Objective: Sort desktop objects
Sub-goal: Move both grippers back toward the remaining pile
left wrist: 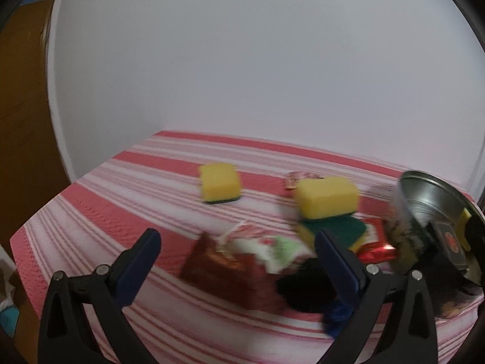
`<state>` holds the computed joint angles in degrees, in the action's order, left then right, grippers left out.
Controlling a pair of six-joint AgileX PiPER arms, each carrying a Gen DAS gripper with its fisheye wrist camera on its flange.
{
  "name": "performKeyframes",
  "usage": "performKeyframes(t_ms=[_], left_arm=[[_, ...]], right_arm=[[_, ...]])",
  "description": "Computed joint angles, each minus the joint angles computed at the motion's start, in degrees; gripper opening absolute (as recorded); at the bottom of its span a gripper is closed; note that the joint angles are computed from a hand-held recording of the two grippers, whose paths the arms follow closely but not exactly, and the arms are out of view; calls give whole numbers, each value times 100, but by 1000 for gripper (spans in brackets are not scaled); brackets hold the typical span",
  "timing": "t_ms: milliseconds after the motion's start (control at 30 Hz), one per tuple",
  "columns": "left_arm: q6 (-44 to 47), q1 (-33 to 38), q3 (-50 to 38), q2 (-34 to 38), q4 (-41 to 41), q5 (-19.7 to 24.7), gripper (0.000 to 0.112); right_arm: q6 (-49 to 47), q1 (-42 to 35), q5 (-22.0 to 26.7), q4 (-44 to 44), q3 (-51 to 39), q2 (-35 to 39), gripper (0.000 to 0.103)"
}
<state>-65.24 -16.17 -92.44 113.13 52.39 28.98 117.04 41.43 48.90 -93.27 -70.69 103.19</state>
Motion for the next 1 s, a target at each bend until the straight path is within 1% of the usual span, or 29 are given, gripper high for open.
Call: performKeyframes(t_ms=[133, 300, 333, 400, 467, 500, 567, 633, 700, 733, 767, 800, 833, 867, 900, 933, 1000], left_arm=[[385, 399, -64, 21, -451, 133, 102], [724, 872, -217, 139, -946, 230, 102], [827, 965, -250, 161, -1074, 246, 102], [975, 1114, -343, 225, -1225, 316, 102], [993, 1230, -376, 253, -1234, 360, 102], [1001, 1261, -362, 245, -1247, 354, 102], [1144, 1357, -327, 241, -1412, 275, 102], [1263, 1402, -298, 249, -1507, 226, 102], [1234, 1387, -275, 271, -1426, 194, 102], [1247, 1393, -220, 266, -1376, 139, 102], [1265, 1394, -189, 259, -1358, 118, 102], [1312, 1399, -205, 282, -1375, 120, 102], [1440, 1429, -194, 274, -1523, 63, 102], [1427, 1434, -176, 262, -1519, 26, 102], [1393, 1424, -173, 266, -1461, 18, 102], [1413, 1408, -195, 276, -1442, 45, 102], [1530, 1411, -219, 291, -1517, 52, 102]], right_arm=[[-440, -11, -370, 277, -356, 203, 85], [-1497, -119, -1210, 1037, -915, 485, 85], [-1837, -141, -1333, 1326, -1093, 583, 85], [-2362, -105, -1423, 1888, -1401, 743, 85], [-3153, -224, -1707, 2713, -1772, 948, 85], [-3703, -289, -1832, 3270, -2020, 1091, 85], [-4571, -350, -1886, 4120, -2470, 1362, 85], [-5412, -416, -1754, 4926, -3008, 1675, 84], [-6243, -453, -1323, 5717, -3739, 2083, 84], [-6679, -488, -979, 6157, -4235, 2360, 84], [-6934, -530, -834, 6443, -4501, 2516, 84], [-7318, -608, -732, 6913, -4791, 2689, 82], [-7561, -667, -680, 7240, -4978, 2802, 76], [-7781, -724, -539, 7553, -5251, 2963, 73], [-7863, -742, -340, 7638, -5523, 3110, 71], [-7848, -739, -250, 7612, -5660, 3189, 69], [-7923, -763, -188, 7706, -5816, 3288, 68]])
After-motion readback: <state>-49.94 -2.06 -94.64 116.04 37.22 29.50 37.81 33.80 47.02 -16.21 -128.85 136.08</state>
